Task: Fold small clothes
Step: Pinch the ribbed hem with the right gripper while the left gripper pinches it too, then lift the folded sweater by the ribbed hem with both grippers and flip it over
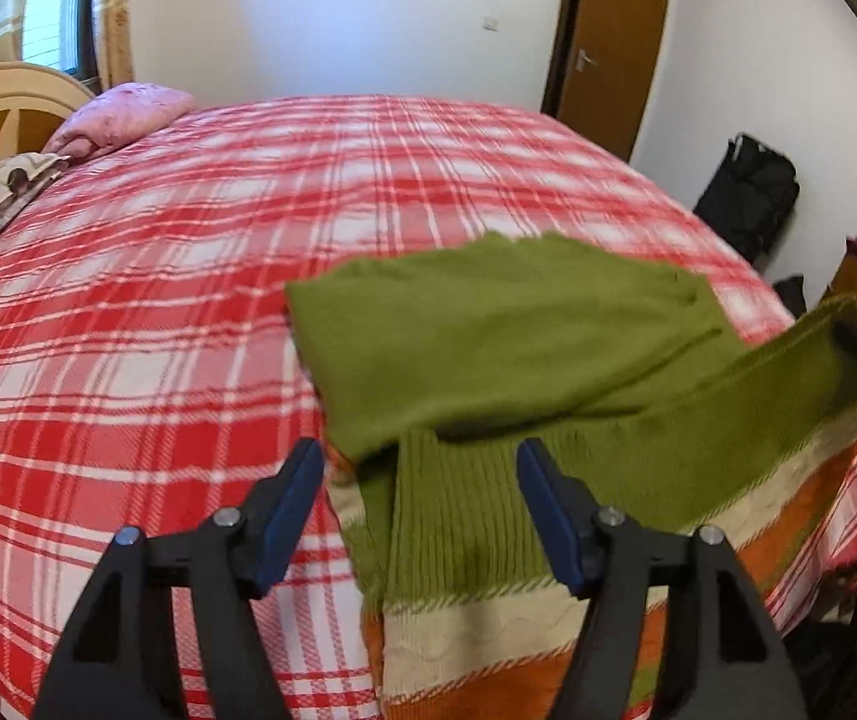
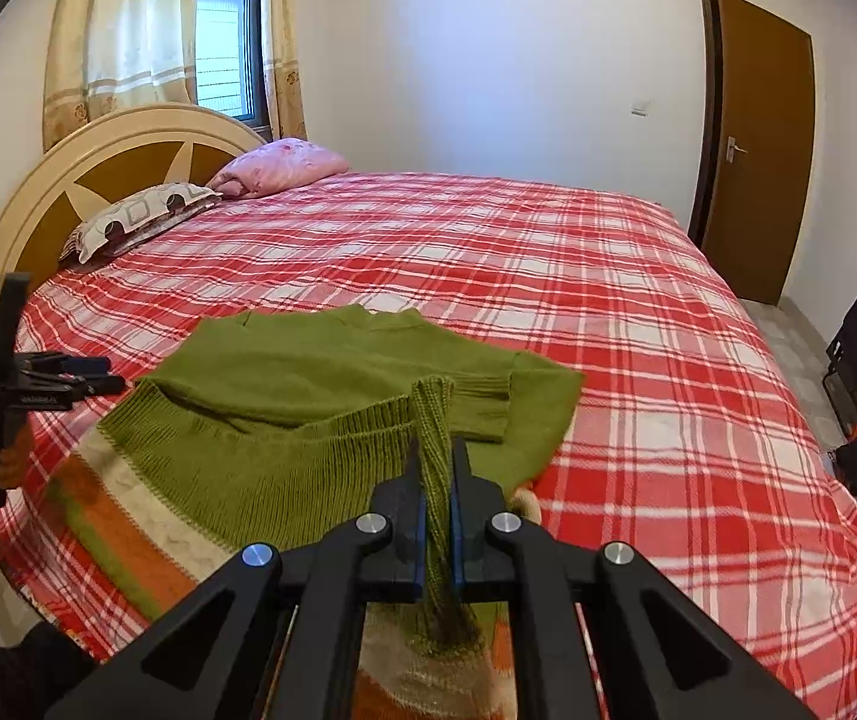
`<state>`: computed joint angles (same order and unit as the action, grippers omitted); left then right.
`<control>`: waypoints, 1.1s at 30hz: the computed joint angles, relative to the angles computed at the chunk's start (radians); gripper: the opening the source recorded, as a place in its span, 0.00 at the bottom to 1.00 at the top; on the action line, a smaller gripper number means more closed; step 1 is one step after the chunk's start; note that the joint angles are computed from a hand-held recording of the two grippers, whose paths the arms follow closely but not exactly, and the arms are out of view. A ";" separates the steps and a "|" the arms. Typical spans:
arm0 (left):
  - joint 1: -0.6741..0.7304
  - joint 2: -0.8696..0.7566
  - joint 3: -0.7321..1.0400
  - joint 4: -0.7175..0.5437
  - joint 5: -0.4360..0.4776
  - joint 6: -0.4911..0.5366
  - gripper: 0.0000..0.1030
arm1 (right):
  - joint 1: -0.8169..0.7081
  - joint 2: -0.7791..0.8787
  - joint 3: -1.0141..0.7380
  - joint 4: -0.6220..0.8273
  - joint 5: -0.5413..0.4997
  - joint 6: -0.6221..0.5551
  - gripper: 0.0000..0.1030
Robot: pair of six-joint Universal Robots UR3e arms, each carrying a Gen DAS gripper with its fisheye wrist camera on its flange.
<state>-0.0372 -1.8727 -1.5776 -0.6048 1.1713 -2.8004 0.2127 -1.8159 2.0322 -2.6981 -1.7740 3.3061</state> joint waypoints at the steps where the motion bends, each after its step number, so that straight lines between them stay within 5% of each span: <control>1: -0.009 -0.007 0.002 -0.004 0.010 0.004 0.67 | 0.001 -0.013 0.011 0.002 0.000 0.009 0.05; 4: -0.039 -0.051 0.030 -0.015 0.050 0.004 0.65 | 0.007 -0.023 0.018 0.002 -0.006 0.023 0.05; 7: -0.075 -0.085 0.058 -0.048 0.100 0.020 0.32 | 0.003 -0.023 0.022 -0.001 0.000 0.035 0.05; 10: -0.093 -0.101 0.040 -0.023 0.137 0.009 0.25 | -0.007 -0.022 0.034 -0.007 0.010 0.037 0.05; 12: -0.082 -0.090 0.025 -0.021 0.114 0.005 0.11 | -0.006 -0.015 0.037 -0.005 0.001 0.045 0.05; 23: -0.040 0.048 0.028 0.014 0.017 -0.092 0.08 | -0.077 -0.016 -0.029 -0.006 0.063 0.005 0.05; 33: -0.063 -0.224 0.484 -0.060 0.098 -0.270 0.05 | -0.172 0.279 -0.370 -0.003 0.063 -0.114 0.05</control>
